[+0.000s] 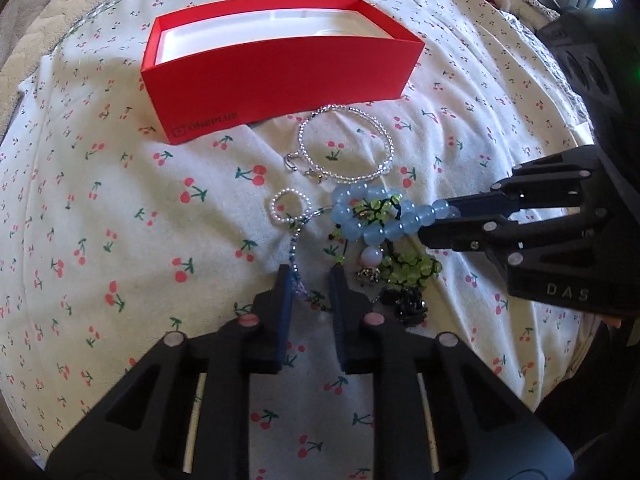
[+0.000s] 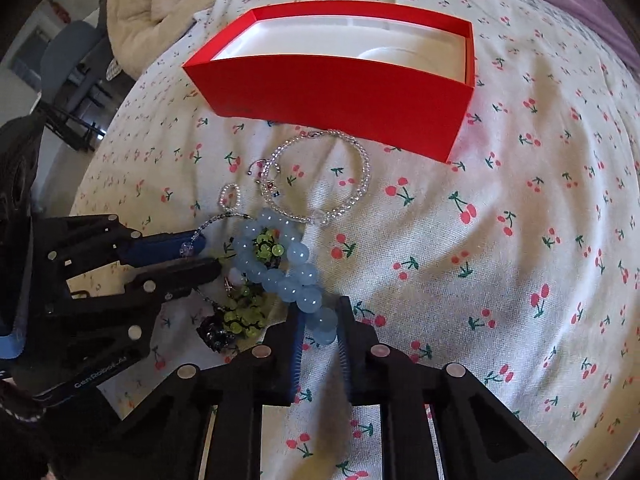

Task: Organize jewelry
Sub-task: 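Lift both bracelets and carry them over the red box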

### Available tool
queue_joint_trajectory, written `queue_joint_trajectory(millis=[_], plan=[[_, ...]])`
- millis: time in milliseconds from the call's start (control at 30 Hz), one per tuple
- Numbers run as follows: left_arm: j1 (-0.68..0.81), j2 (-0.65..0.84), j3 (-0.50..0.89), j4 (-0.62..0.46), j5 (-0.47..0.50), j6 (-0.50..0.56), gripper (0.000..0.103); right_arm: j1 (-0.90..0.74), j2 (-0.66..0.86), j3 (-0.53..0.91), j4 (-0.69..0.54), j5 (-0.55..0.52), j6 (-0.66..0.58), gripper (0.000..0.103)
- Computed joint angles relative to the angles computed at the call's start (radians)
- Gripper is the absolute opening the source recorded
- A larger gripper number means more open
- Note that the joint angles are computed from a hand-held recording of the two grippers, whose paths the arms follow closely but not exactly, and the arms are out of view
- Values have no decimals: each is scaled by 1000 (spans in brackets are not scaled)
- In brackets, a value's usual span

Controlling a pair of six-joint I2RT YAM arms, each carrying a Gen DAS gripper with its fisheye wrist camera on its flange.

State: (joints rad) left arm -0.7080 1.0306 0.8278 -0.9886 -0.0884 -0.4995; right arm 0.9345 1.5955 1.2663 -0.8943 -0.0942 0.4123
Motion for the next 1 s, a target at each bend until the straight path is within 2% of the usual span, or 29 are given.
queue_joint_trajectory(millis=[33, 300, 700, 800, 900, 1000], plan=[[-3, 0, 2, -4, -4, -7, 15, 3, -2, 1, -2, 3, -1, 12], [-9, -40, 51, -35, -32, -51, 6, 7, -75, -7, 8, 33, 49, 12], [-77, -118, 141, -100, -98, -88, 6, -28, -179, 20, -5, 56, 61, 12], [-83, -137, 164, -93, -80, -97, 6, -44, -221, 8, -16, 53, 58, 12], [-54, -189, 173, -71, -11, -95, 6, -47, -243, 1, -17, 47, 64, 12], [-92, -177, 190, -92, -70, -108, 6, -41, -249, -1, -16, 50, 72, 12]])
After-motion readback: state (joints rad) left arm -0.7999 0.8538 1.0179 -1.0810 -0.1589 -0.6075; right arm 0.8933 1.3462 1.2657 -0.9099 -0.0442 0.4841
